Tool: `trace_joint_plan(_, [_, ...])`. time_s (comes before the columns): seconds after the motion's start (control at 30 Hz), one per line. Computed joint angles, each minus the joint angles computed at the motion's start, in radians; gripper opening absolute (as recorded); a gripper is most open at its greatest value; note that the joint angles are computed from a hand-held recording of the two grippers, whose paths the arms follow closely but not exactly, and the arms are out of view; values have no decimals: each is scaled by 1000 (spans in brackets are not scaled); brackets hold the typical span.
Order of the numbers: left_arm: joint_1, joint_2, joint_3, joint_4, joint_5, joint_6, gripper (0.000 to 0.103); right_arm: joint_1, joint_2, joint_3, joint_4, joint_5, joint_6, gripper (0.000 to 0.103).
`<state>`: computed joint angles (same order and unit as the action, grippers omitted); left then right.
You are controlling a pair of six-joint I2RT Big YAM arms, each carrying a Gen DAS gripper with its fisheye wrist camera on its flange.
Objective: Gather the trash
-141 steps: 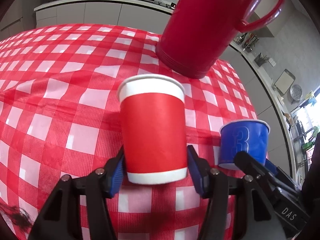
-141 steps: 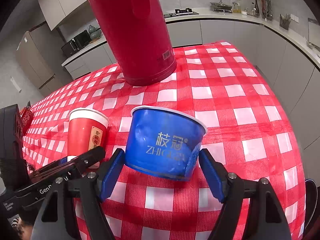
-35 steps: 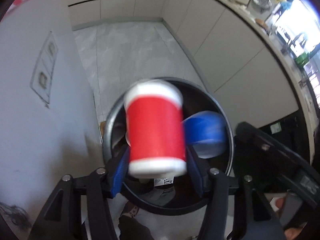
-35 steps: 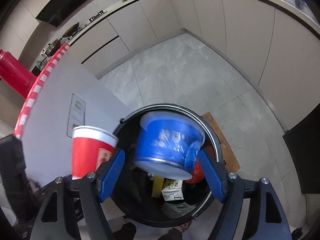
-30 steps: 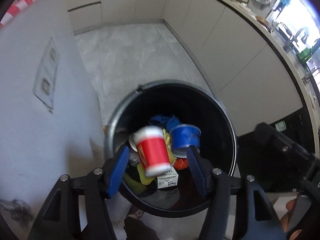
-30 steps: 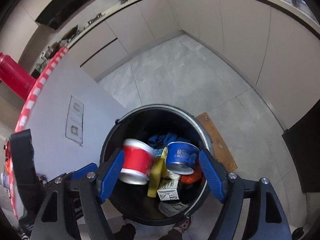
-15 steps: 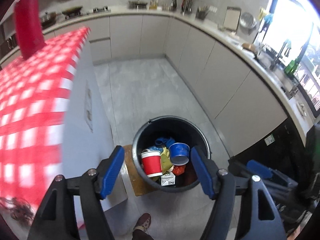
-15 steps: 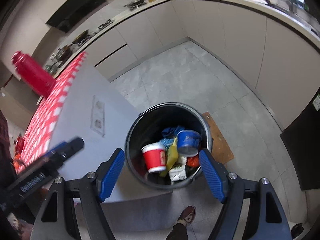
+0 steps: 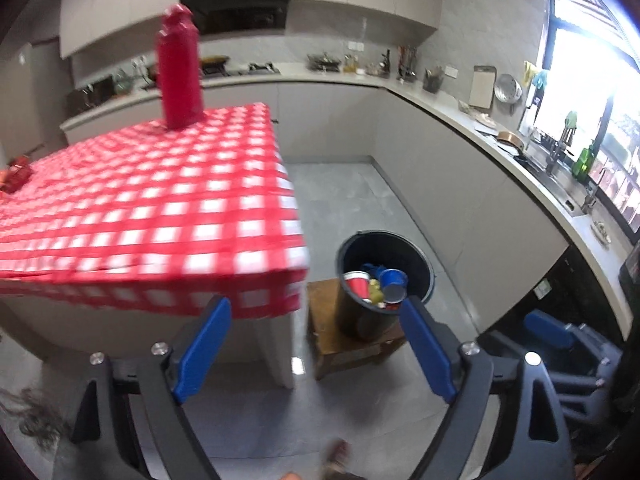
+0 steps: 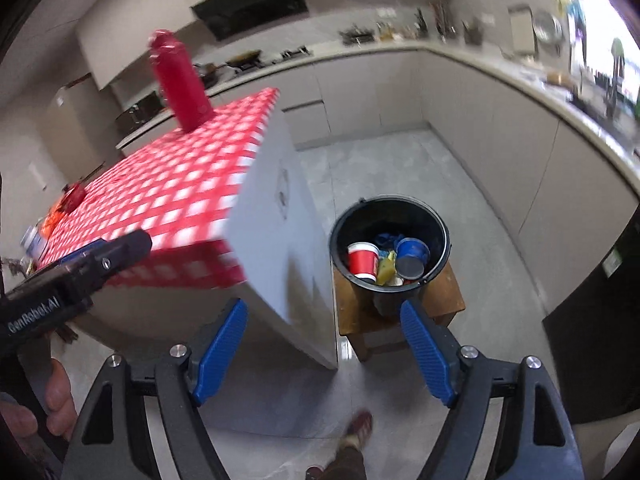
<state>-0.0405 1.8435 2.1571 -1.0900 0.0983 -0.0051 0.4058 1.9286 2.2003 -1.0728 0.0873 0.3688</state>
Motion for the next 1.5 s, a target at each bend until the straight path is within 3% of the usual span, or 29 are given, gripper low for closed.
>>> trace_joint_plan(0.17, [3, -79, -84, 30, -36, -40, 92, 46, -105, -90, 67, 65, -26, 91])
trace_joint_plan(0.3, [-28, -149, -173, 84, -96, -71, 94, 55, -144, -117, 68, 98, -20, 92])
trace_joint_plan(0.4, [-56, -175, -207, 95, -135, -104, 95, 35, -163, -126, 45, 75, -16, 92])
trace_joint_plan(0.6, [-90, -193, -240, 96, -145, -176, 95, 11, -224, -200, 78, 65, -46, 92])
trace_joint_plan(0.97, [-103, -243, -302, 120, -220, -176, 95, -2, -255, -254, 93, 72, -43, 92])
trace_joint_plan(1.5, [-84, -269, -334, 113, -212, -169, 95, 30, -250, -231, 63, 120, -31, 92])
